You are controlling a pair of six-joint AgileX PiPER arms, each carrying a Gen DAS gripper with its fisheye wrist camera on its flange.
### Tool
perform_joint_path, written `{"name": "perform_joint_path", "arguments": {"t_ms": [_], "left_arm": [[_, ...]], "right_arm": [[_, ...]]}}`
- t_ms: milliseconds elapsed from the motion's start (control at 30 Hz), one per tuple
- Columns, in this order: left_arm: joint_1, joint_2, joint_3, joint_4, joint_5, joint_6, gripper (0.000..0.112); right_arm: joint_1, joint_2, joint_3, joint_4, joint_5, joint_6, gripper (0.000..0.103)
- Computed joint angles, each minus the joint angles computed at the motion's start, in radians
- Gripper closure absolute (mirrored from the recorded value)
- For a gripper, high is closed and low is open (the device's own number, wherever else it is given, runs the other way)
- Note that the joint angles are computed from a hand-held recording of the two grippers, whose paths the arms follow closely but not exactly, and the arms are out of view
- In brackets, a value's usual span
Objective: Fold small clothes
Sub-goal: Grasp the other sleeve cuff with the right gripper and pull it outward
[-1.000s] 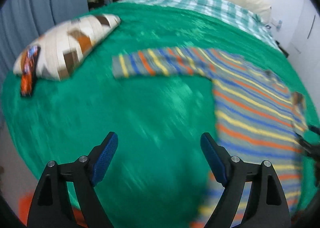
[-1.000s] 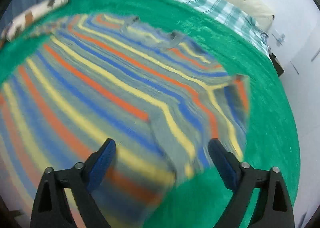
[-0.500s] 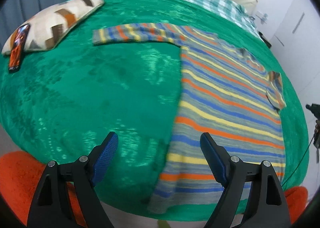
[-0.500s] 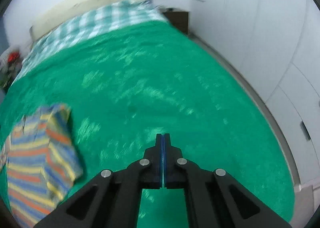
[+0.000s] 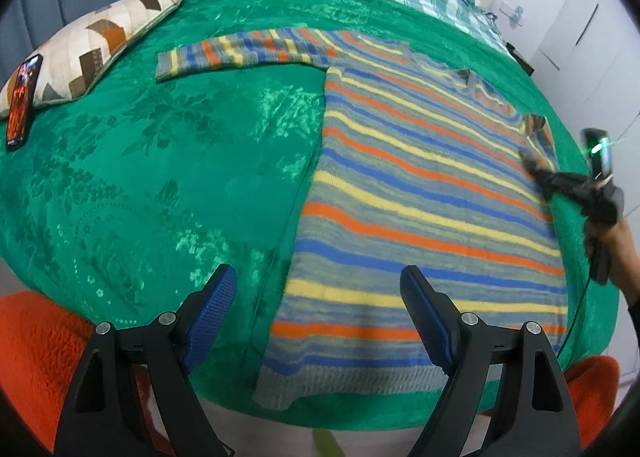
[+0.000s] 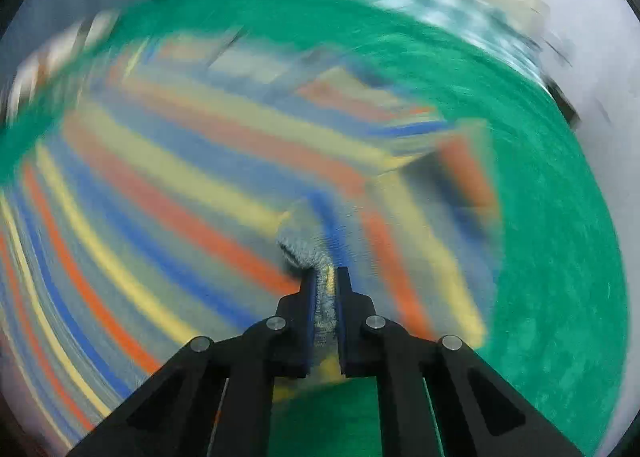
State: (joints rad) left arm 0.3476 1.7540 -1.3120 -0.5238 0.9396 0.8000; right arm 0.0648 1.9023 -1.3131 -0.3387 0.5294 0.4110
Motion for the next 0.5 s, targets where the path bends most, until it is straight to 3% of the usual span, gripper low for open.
{"name": "perform_joint_path", "arguments": {"t_ms": [67, 167, 300, 333, 500], "left_arm": [[0.017, 0.004, 0.003, -0.006, 0.004, 0.014, 0.027], [0.032, 0.025, -0.008, -0.002, 0.026, 0.005, 0.028], [0.016, 0.034, -0.013, 0.000, 0.041, -0.009, 0.028], [0.007, 0.029, -0.010, -0.001, 0.041, -0.009, 0.029], [-0.020, -0.013, 0.029, -0.004, 0.029, 0.011, 0.029]], "right_arm": [[-0.127, -0.097, 0.061, 0.076, -0.047, 0.015, 0.095], [-0.381, -0.196, 0.104, 0.299, -0.070, -0.110, 0.095], [-0.611, -0.134, 0.013, 0.507, 0.036, -0.241, 0.097], [-0.634, -0.117, 0.009, 0.525, 0.043, -0.240, 0.102], [-0.657, -0.070, 0.042, 0.544, 0.017, -0.227, 0.102]]}}
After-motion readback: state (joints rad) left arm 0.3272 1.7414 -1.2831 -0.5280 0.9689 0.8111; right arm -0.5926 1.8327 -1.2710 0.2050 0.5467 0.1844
